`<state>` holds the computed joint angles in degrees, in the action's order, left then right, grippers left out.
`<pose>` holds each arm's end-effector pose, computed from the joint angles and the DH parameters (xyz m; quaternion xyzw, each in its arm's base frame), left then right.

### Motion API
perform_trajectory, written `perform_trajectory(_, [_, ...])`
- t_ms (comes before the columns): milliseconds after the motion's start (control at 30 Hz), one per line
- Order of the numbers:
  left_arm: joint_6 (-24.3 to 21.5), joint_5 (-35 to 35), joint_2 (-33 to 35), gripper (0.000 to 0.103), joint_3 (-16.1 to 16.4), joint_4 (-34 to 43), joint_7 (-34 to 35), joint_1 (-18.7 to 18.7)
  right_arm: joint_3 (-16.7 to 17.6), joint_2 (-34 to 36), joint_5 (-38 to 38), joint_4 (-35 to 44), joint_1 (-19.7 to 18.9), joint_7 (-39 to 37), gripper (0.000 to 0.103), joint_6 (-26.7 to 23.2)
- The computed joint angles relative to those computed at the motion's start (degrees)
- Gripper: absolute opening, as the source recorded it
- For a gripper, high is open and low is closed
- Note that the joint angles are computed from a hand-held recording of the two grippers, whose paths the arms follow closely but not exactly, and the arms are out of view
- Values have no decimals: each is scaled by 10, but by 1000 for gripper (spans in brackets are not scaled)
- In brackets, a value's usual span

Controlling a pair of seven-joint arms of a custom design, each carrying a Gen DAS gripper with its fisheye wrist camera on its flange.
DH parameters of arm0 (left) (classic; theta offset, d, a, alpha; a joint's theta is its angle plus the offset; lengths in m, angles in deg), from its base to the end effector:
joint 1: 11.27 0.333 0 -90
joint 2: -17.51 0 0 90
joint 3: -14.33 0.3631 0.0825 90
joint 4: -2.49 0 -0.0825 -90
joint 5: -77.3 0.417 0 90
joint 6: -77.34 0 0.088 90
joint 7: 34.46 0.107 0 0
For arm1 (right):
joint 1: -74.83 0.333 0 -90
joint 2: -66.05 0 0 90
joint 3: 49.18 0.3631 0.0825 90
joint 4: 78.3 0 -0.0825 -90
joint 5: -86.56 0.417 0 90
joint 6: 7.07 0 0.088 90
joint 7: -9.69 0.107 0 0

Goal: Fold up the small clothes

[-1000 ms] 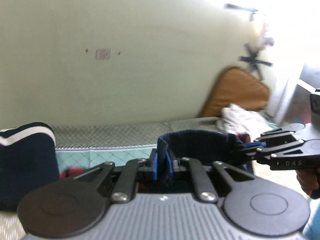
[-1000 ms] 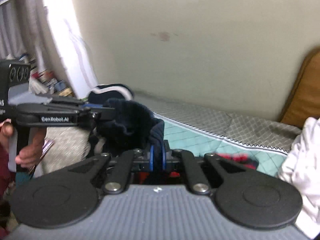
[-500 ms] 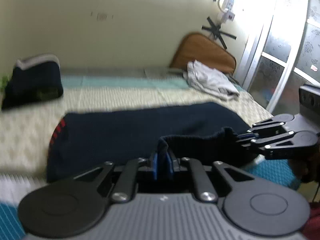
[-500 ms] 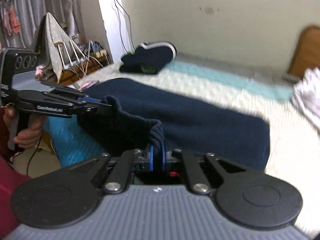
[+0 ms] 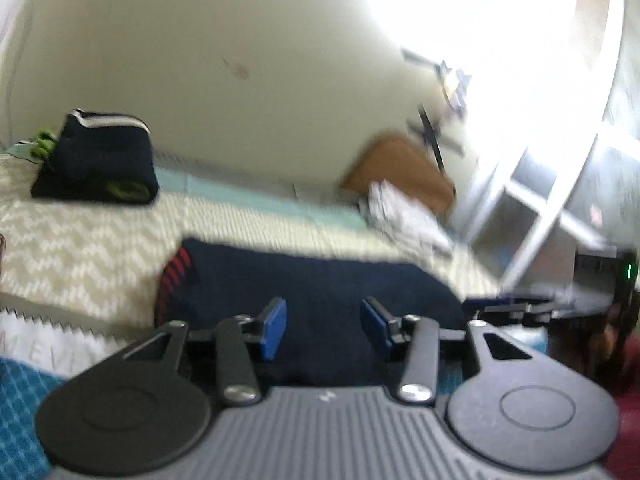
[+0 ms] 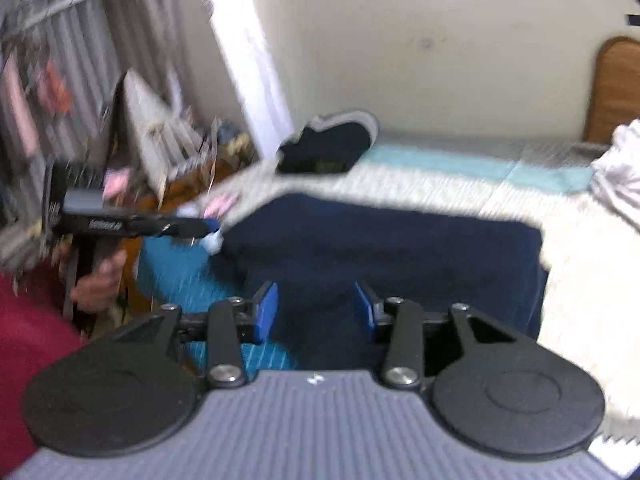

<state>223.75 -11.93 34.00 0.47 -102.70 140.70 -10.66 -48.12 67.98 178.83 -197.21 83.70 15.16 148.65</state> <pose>0.6846 -0.1322 0.4411 -0.4437 0.7092 -0.5450 0.0561 0.6062 0.0693 0.4804 -0.6814 0.5121 -0.1413 0.5035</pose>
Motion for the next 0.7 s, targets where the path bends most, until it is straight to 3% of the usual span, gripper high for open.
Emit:
perform_trajectory(167, [76,41,84,36,-17,98,-49,-33,18,93,25,106,16,31,46,75])
perform_trajectory(267, [136,129,137,33,-15,145,-103,-63,32,146,-51,148,23,97,44,93])
perform_trajectory(333, [169,176,169,32,-9,171,-133,-78,23,170,-160,150,50,166,41,149])
perform_trajectory(367, [178,175,178,32,-18,178,-125,-72,34,180,-177,150,45,160,31,183])
perform_trajectory(400, [175,167,188,32,-32,187,-117,-58,62,179,-153,148,21,124,30,201])
perform_trajectory(467, [157,168,196,32,-49,193,-130,-37,78,172,-111,143,5,101,26,209])
perform_trajectory(533, [169,165,195,32,-70,188,-111,-22,98,168,-94,138,-7,85,25,237])
perform_trajectory(567, [183,152,196,32,-89,183,-81,-10,113,163,-51,134,-22,38,25,240])
perform_trajectory(633, [194,135,194,32,-119,176,-49,12,106,155,-14,130,-15,7,26,242])
perform_trajectory(700, [184,100,190,36,-152,166,-4,43,91,147,-35,120,1,39,29,244])
